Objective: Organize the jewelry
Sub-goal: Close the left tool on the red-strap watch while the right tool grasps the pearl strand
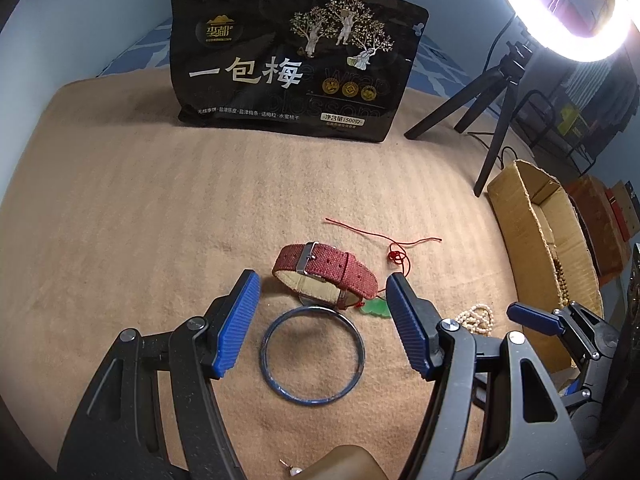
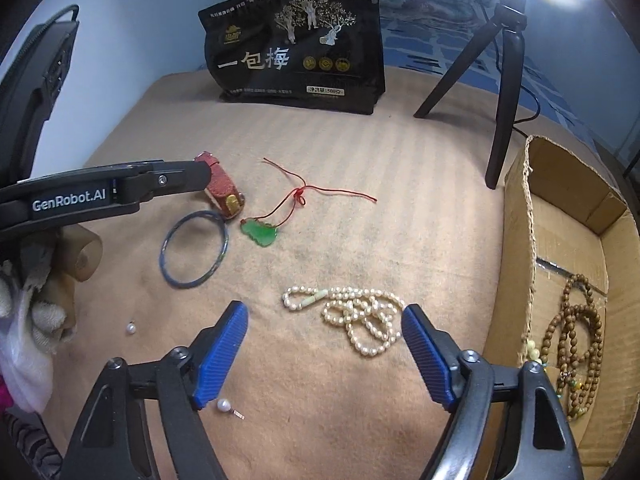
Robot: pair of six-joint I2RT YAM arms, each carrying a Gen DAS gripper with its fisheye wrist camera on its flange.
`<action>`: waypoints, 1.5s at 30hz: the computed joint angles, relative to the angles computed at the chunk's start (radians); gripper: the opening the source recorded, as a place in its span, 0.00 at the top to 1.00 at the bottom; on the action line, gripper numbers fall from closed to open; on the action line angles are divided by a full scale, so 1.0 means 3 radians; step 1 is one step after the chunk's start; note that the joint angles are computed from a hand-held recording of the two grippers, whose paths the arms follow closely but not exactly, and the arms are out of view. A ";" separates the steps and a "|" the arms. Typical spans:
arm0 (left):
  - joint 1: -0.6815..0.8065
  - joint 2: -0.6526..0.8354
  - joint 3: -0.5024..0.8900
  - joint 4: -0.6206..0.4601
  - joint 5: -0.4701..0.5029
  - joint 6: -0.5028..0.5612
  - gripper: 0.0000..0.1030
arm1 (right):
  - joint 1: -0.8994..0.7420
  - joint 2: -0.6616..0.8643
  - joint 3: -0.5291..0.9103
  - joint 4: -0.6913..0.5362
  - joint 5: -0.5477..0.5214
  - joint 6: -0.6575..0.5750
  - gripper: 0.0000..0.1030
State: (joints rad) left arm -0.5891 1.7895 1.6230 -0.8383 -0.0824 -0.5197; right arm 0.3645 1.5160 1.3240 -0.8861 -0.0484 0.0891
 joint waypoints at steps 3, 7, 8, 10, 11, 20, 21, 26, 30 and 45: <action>0.0008 0.0035 0.0010 0.0013 -0.0001 0.0007 0.35 | 0.0055 0.0060 0.0006 0.0067 0.0116 0.0004 0.15; 0.0008 0.0080 0.0028 0.0029 -0.0035 0.0032 0.35 | 0.0106 0.0089 -0.0016 0.0141 0.0131 -0.0036 0.15; 0.0009 0.0093 0.0035 0.0034 -0.0044 0.0042 0.35 | 0.0118 0.0101 -0.0014 0.0146 0.0138 -0.0050 0.15; 0.0016 0.0127 0.0052 0.0043 -0.0058 0.0058 0.35 | 0.0132 0.0142 -0.0007 0.0146 0.0137 -0.0063 0.15; 0.0020 0.0137 0.0053 0.0050 -0.0058 0.0061 0.35 | 0.0139 0.0155 -0.0012 0.0144 0.0156 -0.0056 0.16; 0.0036 0.0223 0.0102 0.0099 -0.0034 0.0086 0.35 | 0.0072 0.0359 -0.0003 0.0113 0.0164 -0.0011 0.17; 0.0031 0.0230 0.0107 0.0103 -0.0029 0.0091 0.35 | 0.0065 0.0379 -0.0004 0.0105 0.0156 -0.0013 0.17; 0.0014 0.0270 0.0123 0.0123 -0.0005 0.0103 0.35 | 0.0053 0.0413 0.0015 0.0099 0.0122 -0.0043 0.22; -0.0016 0.0288 0.0135 0.0124 -0.0007 0.0125 0.35 | 0.0041 0.0391 0.0026 0.0080 0.0121 -0.0057 0.38; 0.0031 0.0211 0.0011 0.0258 -0.0070 0.0117 0.39 | -0.0015 0.0331 -0.0030 0.0168 0.0127 -0.0086 0.91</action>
